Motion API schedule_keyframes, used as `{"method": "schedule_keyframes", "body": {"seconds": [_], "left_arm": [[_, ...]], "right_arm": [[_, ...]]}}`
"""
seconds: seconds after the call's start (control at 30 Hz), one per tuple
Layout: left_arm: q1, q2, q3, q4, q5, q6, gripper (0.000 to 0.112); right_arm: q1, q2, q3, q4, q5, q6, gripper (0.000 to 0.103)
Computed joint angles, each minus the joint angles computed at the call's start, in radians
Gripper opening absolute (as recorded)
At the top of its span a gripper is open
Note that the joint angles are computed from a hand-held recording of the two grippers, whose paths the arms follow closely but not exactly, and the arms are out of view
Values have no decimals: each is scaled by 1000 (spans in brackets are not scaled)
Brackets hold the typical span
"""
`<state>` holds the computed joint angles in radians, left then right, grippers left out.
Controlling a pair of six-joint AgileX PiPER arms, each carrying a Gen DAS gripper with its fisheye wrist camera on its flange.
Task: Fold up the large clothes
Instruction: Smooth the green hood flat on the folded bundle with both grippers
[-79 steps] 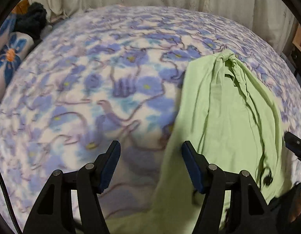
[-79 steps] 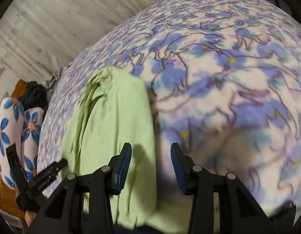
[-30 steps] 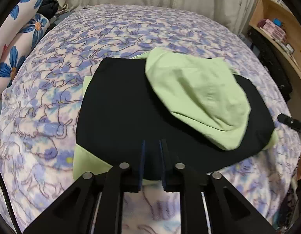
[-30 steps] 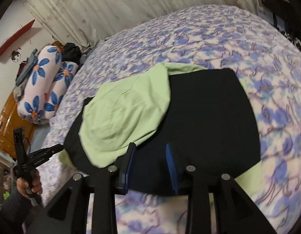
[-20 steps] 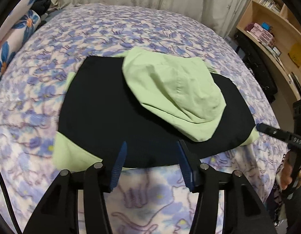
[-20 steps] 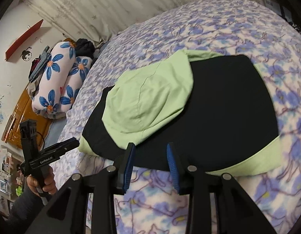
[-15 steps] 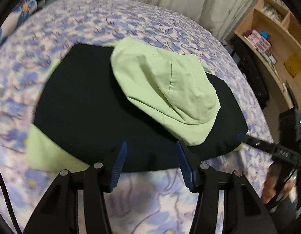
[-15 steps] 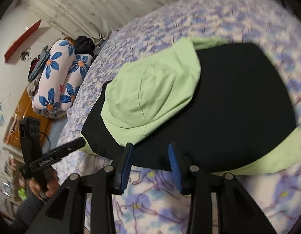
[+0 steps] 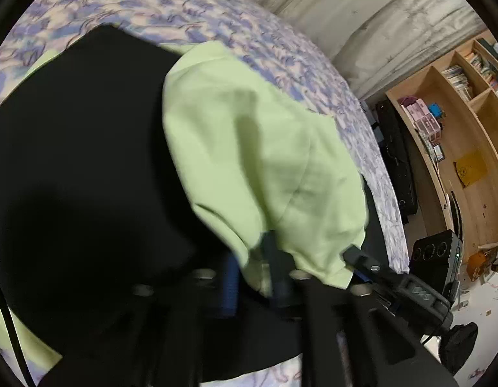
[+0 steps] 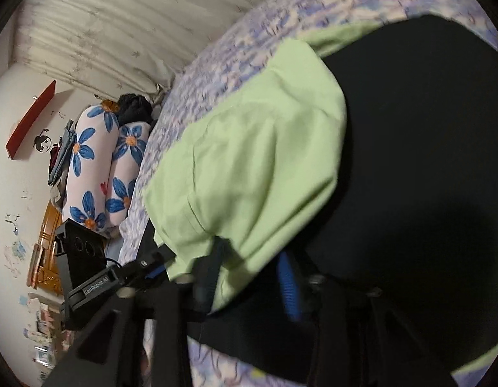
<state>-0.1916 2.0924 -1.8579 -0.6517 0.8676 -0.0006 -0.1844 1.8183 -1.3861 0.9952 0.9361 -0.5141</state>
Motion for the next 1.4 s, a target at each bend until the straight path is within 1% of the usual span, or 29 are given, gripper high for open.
{"method": "schedule_keyframes", "body": {"seconds": [0.07,0.13,0.17,0.2,0.23,0.27,0.3,0.33,0.37,0.43,0.47,0.5,0.53,0.6,0.63,0.67,0.77,0.83,0.97,1.0,1.03,1.13,1.17,1.2,1.23,1.3,1.33,1.37,1.4], "left_arm": [[-45,-46,28,80,-61,-25,7],[-67,-103,99,65,-121,18,7],[-79,-128,142,47,-149,49,7],[-85,-140,165,50,-158,59,7],[-102,-139,176,93,-163,41,7],[-126,-123,177,162,-157,-5,8],[-135,-115,184,192,-152,-29,11],[-136,-109,200,197,-156,-44,15],[-125,-121,228,162,-168,-30,17],[-103,-149,250,126,-158,-22,27],[-95,-169,257,140,-148,-43,29],[-94,-183,261,179,-145,-78,32],[-103,-208,270,258,-149,-145,37],[-130,-257,291,437,-177,-285,38],[-146,-277,295,518,-191,-345,38],[-158,-286,289,562,-201,-380,38],[-176,-240,184,556,-179,-375,38],[-189,-180,92,549,-159,-357,36],[-218,1,-189,569,-71,-386,30],[-220,26,-225,572,-49,-392,21],[-222,78,-299,587,-8,-411,17],[-212,220,-503,593,140,-443,17],[-207,254,-534,602,170,-451,17],[-201,258,-524,601,174,-447,12],[-192,242,-475,590,148,-436,5],[-173,170,-317,557,48,-402,3],[-170,146,-272,568,26,-411,3],[-167,120,-226,586,3,-428,3],[-160,101,-185,579,-22,-423,3]], "right_arm": [[-5,-55,39,26,-37,-40,6],[-32,-143,125,102,-76,-142,6],[-39,-176,161,109,-99,-168,6],[-39,-193,182,84,-118,-166,6],[-25,-192,196,19,-144,-138,6],[-7,-176,190,-54,-157,-90,6],[11,-155,185,-124,-161,-40,6],[24,-140,176,-175,-153,7,7],[27,-142,173,-189,-144,30,8],[20,-171,160,-237,-126,91,16],[29,-200,153,-297,-139,141,20],[39,-226,155,-333,-160,170,22],[45,-269,168,-360,-195,185,26],[54,-326,191,-363,-259,178,27],[57,-337,191,-356,-271,166,27],[69,-334,174,-348,-275,154,27],[122,-275,97,-353,-281,144,27],[177,-219,34,-393,-298,185,27],[235,-90,-89,-416,-285,218,27],[249,-59,-116,-444,-286,247,27],[255,-33,-139,-467,-282,270,27],[239,62,-217,-481,-216,293,27],[235,80,-226,-508,-208,313,27],[227,90,-224,-541,-210,330,27],[213,88,-212,-533,-212,317,26],[182,60,-153,-504,-245,283,26],[172,31,-111,-522,-277,300,26],[170,-4,-64,-580,-330,352,22],[157,-38,-22,-598,-366,379,18]]}}
